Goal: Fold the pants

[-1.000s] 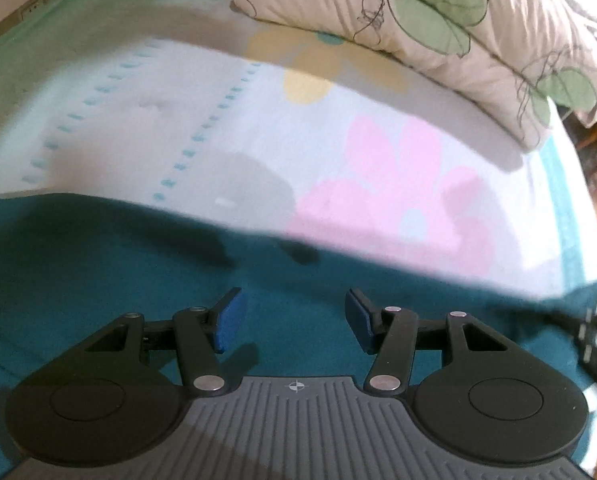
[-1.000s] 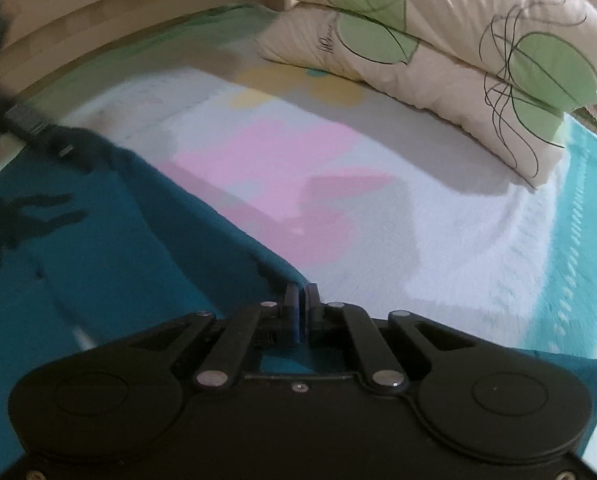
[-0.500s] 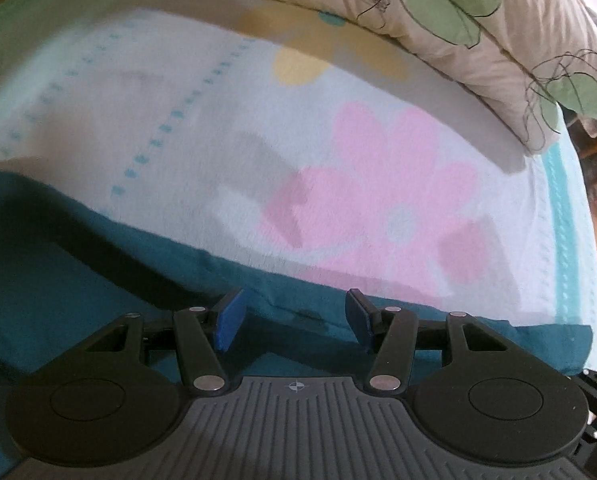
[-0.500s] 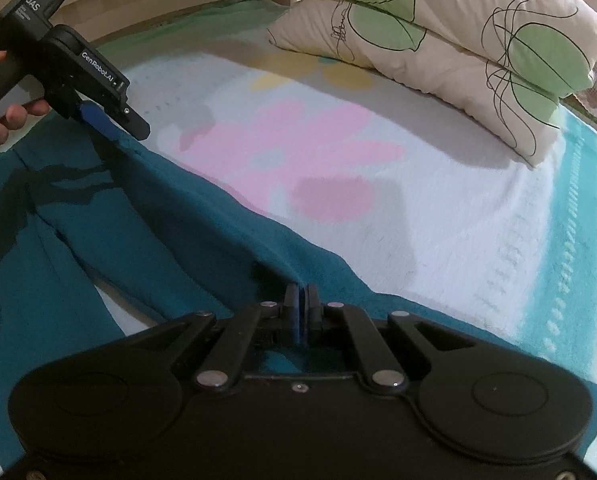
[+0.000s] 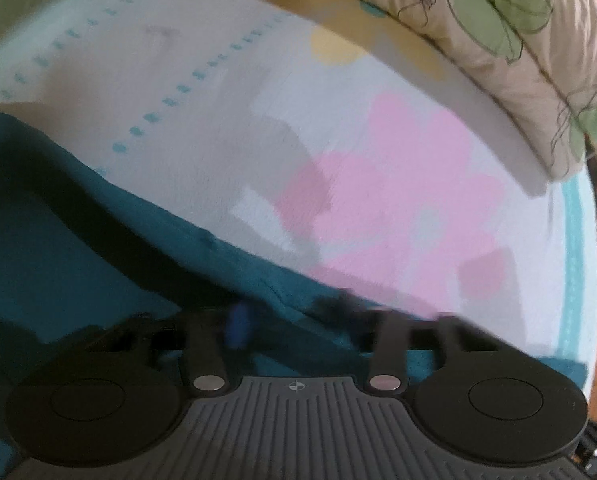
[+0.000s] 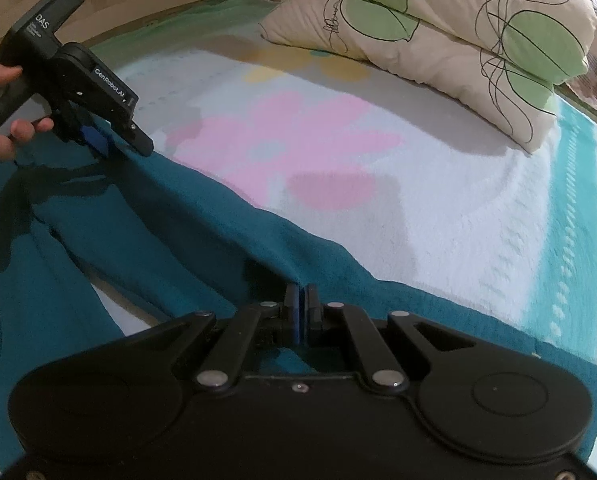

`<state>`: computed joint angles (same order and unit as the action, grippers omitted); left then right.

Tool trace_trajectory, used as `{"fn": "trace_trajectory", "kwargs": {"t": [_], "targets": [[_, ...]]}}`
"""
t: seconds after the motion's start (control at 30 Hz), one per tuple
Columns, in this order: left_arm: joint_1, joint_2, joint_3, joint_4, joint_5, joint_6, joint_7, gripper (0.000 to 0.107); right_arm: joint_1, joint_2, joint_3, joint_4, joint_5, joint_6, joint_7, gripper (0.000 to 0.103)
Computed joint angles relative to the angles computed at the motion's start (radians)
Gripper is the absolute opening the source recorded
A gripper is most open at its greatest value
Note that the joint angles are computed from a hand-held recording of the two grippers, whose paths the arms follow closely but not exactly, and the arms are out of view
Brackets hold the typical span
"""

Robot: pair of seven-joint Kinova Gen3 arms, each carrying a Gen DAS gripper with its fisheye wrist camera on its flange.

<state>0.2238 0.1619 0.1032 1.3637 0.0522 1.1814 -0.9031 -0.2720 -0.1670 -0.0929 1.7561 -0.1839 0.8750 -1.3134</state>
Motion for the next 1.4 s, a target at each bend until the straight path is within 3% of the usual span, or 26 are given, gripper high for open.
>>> {"fn": "trace_trajectory", "kwargs": {"t": [0.1, 0.23, 0.43, 0.63, 0.8, 0.9, 1.0, 1.23, 1.3, 1.4], "targets": [[0.013, -0.023, 0.002, 0.008, -0.02, -0.015, 0.029, 0.004, 0.002, -0.008, -0.008, 0.005, 0.008, -0.011, -0.027, 0.007], [0.066, -0.079, 0.034, -0.027, -0.117, 0.063, 0.024, 0.004, 0.003, -0.043, -0.01, 0.0, 0.01, 0.005, -0.057, 0.007], [0.116, -0.253, 0.104, 0.016, -0.176, 0.143, 0.001, 0.004, -0.001, -0.167, -0.035, -0.027, 0.027, 0.145, -0.13, 0.007], [0.097, -0.427, 0.173, 0.162, -0.11, 0.215, 0.043, 0.004, -0.006, -0.293, -0.102, -0.015, 0.006, 0.323, -0.265, 0.007], [0.066, -0.485, 0.225, 0.294, -0.063, 0.236, 0.094, 0.004, -0.011, -0.319, -0.155, 0.012, -0.027, 0.422, -0.395, 0.007], [0.052, -0.48, 0.234, 0.345, -0.056, 0.217, 0.115, 0.004, -0.023, -0.32, -0.144, 0.007, -0.053, 0.459, -0.443, 0.017], [0.047, -0.461, 0.255, 0.357, -0.085, 0.202, 0.134, 0.004, 0.002, -0.349, -0.124, -0.025, -0.042, 0.484, -0.501, 0.016], [0.062, -0.473, 0.229, 0.38, -0.078, 0.176, 0.115, 0.004, 0.141, -0.392, -0.048, -0.105, 0.12, 0.616, -0.575, 0.017], [0.059, -0.473, 0.226, 0.385, -0.072, 0.174, 0.113, 0.004, 0.175, -0.395, -0.022, -0.095, 0.173, 0.625, -0.566, 0.028], [0.058, -0.474, 0.232, 0.395, -0.071, 0.169, 0.115, 0.004, 0.219, -0.412, 0.041, -0.042, 0.22, 0.615, -0.55, 0.035]]}}
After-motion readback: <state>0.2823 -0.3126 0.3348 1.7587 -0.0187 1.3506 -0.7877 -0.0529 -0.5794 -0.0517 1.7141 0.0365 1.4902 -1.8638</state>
